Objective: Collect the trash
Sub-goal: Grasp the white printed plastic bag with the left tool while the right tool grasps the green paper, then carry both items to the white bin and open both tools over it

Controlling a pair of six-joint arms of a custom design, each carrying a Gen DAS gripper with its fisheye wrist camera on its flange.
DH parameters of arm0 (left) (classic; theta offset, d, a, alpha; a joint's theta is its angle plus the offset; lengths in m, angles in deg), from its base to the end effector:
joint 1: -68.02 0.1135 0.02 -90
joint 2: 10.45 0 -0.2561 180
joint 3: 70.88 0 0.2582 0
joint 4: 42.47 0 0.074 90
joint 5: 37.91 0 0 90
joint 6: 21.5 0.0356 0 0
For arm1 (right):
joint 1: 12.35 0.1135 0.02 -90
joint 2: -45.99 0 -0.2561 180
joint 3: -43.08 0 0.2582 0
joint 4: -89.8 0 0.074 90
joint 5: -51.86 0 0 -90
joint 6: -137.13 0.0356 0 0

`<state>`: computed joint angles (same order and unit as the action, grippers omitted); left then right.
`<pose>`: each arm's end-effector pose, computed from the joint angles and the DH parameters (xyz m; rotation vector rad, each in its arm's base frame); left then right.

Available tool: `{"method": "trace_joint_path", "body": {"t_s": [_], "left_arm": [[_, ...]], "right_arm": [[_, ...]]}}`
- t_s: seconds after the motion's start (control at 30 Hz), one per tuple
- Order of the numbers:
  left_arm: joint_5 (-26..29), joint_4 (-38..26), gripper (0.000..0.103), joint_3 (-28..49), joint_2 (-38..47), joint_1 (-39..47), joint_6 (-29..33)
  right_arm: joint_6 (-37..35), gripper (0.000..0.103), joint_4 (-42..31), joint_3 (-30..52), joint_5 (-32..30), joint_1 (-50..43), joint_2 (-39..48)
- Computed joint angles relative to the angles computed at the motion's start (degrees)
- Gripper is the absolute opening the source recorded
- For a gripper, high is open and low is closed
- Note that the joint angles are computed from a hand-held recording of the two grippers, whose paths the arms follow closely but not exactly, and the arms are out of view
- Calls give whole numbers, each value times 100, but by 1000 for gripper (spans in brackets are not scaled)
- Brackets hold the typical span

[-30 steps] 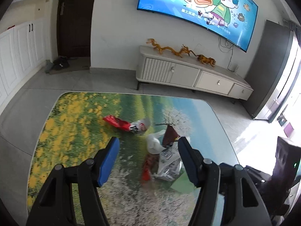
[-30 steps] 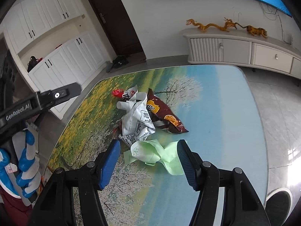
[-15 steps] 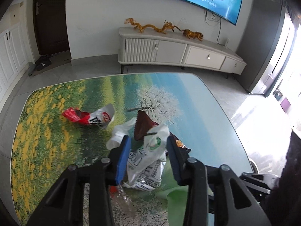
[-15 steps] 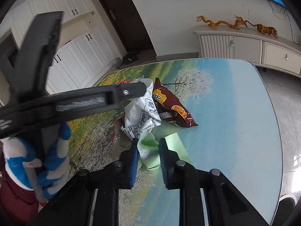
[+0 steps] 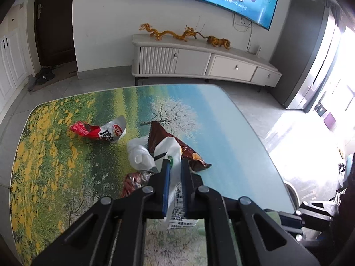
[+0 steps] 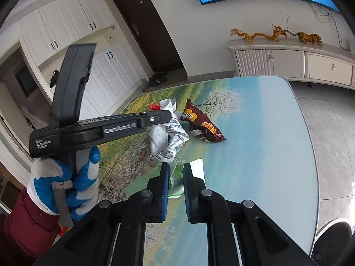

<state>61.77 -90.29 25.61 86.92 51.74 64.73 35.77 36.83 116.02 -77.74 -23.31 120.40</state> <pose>0.3660 -0.1131 0.2816 0.3427 2.4130 -0.3629 0.2677 -0.0287 0.2710 -0.2768 2.3262 0.6775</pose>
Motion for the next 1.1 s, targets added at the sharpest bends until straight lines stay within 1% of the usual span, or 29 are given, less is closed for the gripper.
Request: {"method": "trace_joint_path", "body": {"t_s": [0.17, 0.33, 0.43, 0.53, 0.77, 0.93, 1.1], "left_arm": [[225, -106, 9, -264, -683, 182, -22], [33, -183, 9, -409, -1320, 207, -86], [-30, -289, 9, -337, -1648, 254, -186], [-34, -463, 9, -125, -1895, 293, -239], [-380, -954, 9, 742, -2143, -92, -4], [-481, -1246, 9, 1408, -2040, -437, -10], [-797, -1347, 9, 1841, -1746, -1215, -13]], "right_arm": [[-53, 12, -190, -109, -232, -322, -530], [-182, 12, -492, -47, -573, -915, -925], [-329, 12, -763, 93, -795, -1393, -1149], [-479, 12, -1000, 247, -1044, -1871, -1261], [-941, 12, -1667, 917, -1650, -3115, -1230], [-1346, 12, -2106, 1392, -2105, -4049, -1056], [-1912, 12, -2624, 1953, -2503, -5077, -532]]}}
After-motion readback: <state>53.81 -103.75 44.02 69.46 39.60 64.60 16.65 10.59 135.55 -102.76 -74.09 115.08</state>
